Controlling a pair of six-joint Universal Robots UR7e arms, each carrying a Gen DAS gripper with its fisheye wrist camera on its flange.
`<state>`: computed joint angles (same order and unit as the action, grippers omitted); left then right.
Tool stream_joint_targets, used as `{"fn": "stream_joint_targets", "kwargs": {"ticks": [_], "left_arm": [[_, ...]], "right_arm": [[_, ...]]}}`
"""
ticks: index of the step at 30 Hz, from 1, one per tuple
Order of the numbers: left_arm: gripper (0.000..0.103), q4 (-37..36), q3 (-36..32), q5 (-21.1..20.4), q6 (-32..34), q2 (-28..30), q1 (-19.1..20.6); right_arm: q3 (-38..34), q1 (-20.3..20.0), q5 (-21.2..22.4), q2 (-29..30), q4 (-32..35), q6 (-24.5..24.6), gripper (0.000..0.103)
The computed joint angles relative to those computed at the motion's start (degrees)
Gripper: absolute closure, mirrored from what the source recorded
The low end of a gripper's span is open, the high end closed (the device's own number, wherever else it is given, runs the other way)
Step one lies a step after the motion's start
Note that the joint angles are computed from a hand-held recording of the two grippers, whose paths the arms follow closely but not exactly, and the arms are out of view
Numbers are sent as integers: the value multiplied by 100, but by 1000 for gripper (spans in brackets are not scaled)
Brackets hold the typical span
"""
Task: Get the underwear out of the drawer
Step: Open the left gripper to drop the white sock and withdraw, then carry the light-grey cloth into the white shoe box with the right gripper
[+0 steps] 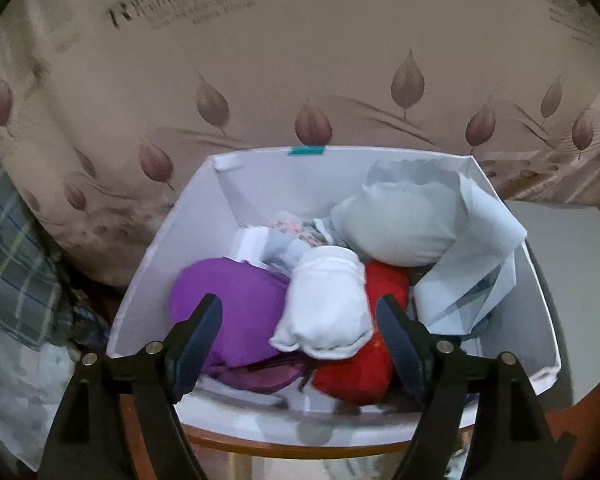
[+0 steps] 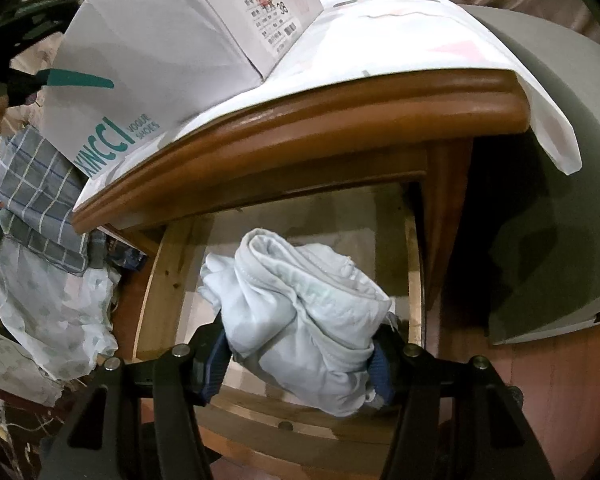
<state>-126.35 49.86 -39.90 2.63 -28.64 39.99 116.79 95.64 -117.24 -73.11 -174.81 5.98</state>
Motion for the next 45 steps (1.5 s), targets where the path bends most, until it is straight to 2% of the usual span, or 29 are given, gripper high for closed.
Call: {"fn": "stream_joint_targets", "kwargs": {"ticks": [4,8,13,18,22,26,33,40,45], "left_arm": [[24,-1330,1069,432,492,-500,-117],[17,-2530,2295,756,682,-1153,-162],[16,-3395,3434,1391,689,-1632,-55],[16,-2907,4156,1669,-436,-1996,270],[16,-2503,4407,1647,-1234,-2155,525],[16,-2800,4645,1771,-1208,-2205,677],[16,-1905,4530,1318,-1997,-2453,830],[15,-1783,4456,1291,-2147,-2469,843],[15,-1659,4384,1338,-2310,-2494,884]], "right_arm": [[-27,19,-88,67,-40,-53,45],[39,93,-217,158,-493,-291,45],[150,293,-590,239,-1221,-781,45],[110,520,-993,154,-1104,-720,45],[48,742,-1243,-41,-779,-622,45],[-256,1076,-1738,-95,-485,-862,45],[-1094,1421,-2035,-64,108,-958,45],[-2319,1742,-2385,637,166,-1700,45],[-3168,1829,-2420,1141,569,-1908,45]]}}
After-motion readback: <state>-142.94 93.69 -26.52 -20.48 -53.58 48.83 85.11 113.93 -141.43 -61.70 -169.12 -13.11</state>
